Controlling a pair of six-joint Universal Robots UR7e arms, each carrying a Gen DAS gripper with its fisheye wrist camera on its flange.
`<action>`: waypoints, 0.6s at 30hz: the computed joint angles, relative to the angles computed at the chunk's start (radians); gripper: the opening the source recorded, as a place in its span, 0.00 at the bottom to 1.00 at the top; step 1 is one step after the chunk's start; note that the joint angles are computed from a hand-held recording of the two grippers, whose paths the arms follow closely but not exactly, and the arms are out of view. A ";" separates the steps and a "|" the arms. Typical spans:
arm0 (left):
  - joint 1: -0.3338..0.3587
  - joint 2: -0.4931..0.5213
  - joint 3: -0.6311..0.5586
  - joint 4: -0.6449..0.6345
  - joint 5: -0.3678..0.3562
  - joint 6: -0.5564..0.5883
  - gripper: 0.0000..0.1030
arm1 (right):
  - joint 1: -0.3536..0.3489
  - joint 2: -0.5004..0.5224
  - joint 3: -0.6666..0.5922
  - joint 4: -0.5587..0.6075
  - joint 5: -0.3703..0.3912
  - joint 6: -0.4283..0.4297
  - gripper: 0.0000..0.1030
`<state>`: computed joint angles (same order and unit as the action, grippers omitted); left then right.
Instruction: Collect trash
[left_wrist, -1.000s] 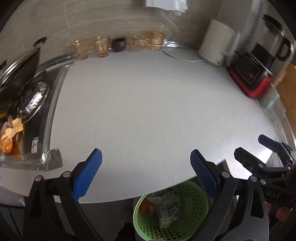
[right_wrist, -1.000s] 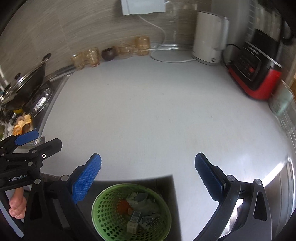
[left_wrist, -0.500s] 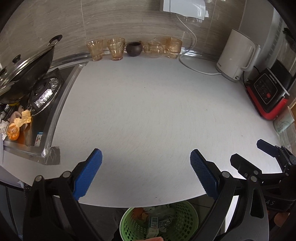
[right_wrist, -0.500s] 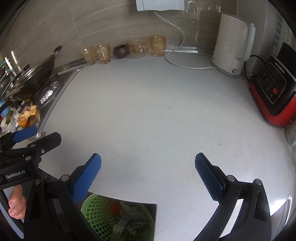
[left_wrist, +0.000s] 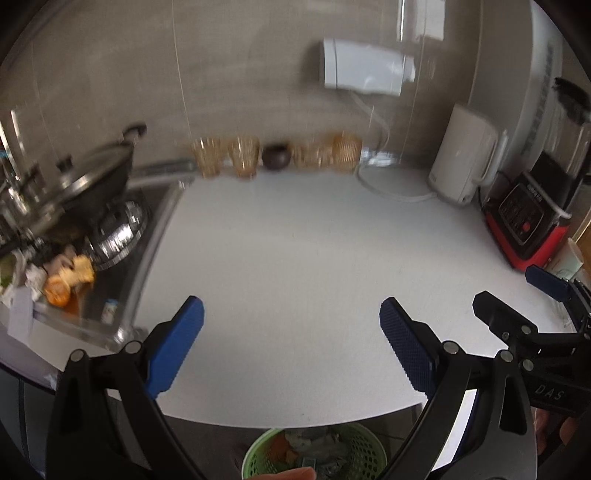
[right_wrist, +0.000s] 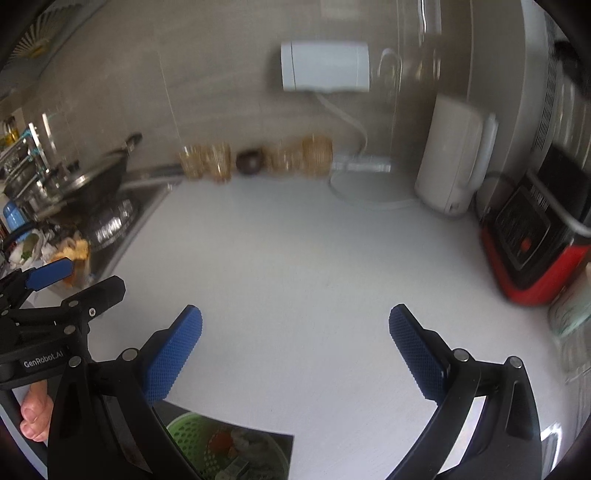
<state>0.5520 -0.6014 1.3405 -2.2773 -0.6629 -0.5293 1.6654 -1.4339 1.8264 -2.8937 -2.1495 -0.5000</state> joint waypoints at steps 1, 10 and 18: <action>-0.010 -0.007 0.003 -0.019 0.009 0.010 0.89 | 0.008 -0.006 -0.001 -0.010 0.002 -0.005 0.98; -0.065 -0.035 0.000 -0.079 0.056 0.031 0.92 | 0.079 -0.050 -0.007 -0.062 0.009 -0.024 0.98; -0.081 -0.017 -0.040 -0.058 0.057 0.010 0.92 | 0.075 -0.089 -0.003 -0.056 0.021 -0.012 0.98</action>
<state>0.4708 -0.6188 1.3003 -2.3348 -0.6061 -0.5188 1.7407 -1.5230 1.8235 -2.9496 -2.1283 -0.5121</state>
